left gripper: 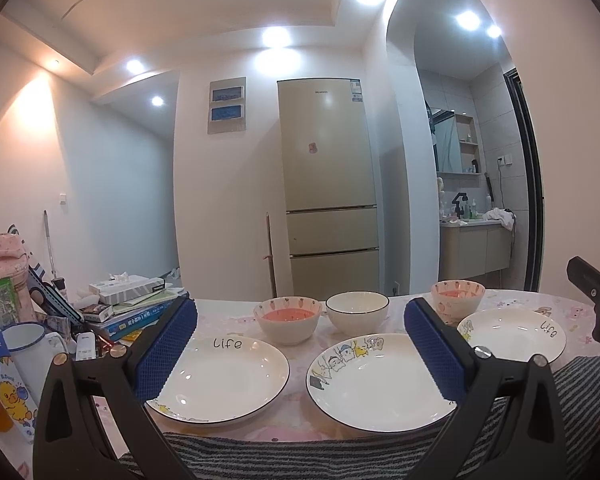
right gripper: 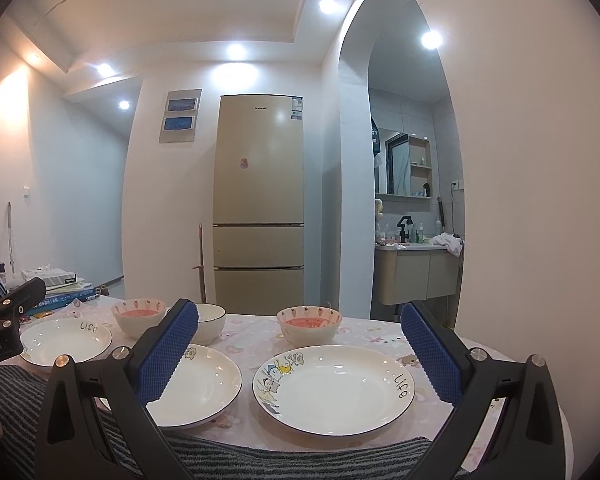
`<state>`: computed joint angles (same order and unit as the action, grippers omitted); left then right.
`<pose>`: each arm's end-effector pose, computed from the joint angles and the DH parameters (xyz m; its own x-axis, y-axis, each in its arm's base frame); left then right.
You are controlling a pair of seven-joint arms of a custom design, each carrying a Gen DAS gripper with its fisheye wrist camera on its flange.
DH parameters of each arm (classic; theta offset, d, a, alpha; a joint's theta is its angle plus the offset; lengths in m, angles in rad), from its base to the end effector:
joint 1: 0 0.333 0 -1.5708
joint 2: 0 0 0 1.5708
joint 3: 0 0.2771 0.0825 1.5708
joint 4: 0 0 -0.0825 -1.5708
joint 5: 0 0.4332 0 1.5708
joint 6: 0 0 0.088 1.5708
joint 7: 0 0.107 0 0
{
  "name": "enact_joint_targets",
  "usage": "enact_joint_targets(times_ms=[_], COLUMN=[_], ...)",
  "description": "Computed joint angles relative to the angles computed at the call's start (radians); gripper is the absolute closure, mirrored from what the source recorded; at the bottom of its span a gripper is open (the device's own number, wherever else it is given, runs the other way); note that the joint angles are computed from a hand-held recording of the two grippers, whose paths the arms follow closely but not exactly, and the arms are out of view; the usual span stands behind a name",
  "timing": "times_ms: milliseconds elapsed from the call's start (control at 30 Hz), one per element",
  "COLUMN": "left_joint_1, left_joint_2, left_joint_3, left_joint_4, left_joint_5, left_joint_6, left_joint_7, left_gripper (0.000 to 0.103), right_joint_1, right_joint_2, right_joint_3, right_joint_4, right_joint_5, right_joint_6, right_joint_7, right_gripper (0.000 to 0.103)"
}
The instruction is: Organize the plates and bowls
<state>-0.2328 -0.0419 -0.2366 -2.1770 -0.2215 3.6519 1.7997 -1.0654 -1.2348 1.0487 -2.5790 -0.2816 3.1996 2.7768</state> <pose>0.5392 -0.2437 0.5303 -0.3557 -0.9332 -0.0516 -0.0417 0.0710 -0.9966 0.4766 0.0859 0.5262 -0.5047 -0.8626 0.0336 -0.0247 -0.0245 -0.9994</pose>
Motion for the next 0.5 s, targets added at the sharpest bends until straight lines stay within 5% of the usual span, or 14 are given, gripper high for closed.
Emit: enact_joint_targets(times_ms=[500], left_joint_1=[0.003], left_joint_2=[-0.002], left_joint_3=[0.002], left_joint_4=[-0.001], left_joint_5=[0.012], left_joint_6=[0.015], left_joint_7=[-0.012], left_gripper=[0.000], right_joint_1=[0.007], right_joint_2=[-0.003], right_joint_3=[-0.006], right_joint_4=[0.001], right_joint_5=[-0.001], right_joint_6=[-0.007], right_joint_7=[-0.002], right_gripper=[0.000])
